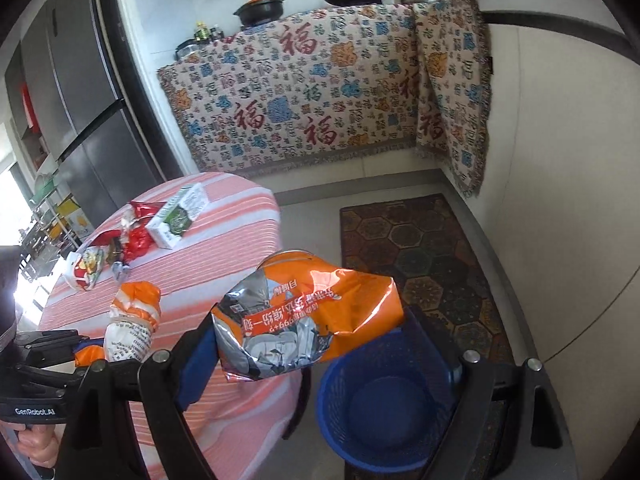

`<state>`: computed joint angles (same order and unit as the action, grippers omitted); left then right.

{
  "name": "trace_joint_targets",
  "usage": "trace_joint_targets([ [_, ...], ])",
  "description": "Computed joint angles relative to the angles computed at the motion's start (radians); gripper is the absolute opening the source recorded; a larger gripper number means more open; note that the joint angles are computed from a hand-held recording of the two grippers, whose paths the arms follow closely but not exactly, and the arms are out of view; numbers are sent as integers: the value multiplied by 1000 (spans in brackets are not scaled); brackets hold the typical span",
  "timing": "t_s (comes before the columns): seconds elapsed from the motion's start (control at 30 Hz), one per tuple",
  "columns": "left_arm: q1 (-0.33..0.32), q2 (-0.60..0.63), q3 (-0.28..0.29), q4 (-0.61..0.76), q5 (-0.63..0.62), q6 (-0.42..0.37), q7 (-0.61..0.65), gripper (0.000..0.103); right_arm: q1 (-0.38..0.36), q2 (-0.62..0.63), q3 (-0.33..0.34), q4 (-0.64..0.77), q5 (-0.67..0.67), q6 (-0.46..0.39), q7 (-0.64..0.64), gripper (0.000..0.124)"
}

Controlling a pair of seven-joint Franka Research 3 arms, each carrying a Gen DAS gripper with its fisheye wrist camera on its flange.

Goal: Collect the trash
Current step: 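Carry both held wrappers to the blue wastebasket and open both tools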

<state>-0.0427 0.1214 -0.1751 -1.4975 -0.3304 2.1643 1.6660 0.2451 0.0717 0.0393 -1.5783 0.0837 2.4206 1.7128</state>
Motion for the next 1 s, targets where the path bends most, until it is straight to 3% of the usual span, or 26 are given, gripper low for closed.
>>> trace_joint_targets([
  [0.3, -77, 213, -63, 193, 78, -46, -34, 43, -90, 15, -50, -41, 124, -69, 38, 88],
  [0.63, -113, 317, -85, 250, 162, -28, -33, 46, -153, 101, -64, -20, 246, -150, 90, 88],
  [0.67, -123, 324, -79, 250, 184, -21, -45, 53, -161, 109, -62, -21, 275, -151, 83, 90],
  [0.7, -134, 341, -73, 271, 208, -29, -61, 66, -168, 119, -60, -16, 300, -157, 84, 90],
  [0.77, -140, 351, -71, 279, 228, -20, -81, 73, -168, 132, -63, -7, 294, -168, 103, 93],
  [1.0, -97, 297, -78, 254, 188, 25, -128, 73, -151, 61, -68, -72, 218, -12, 123, 93],
])
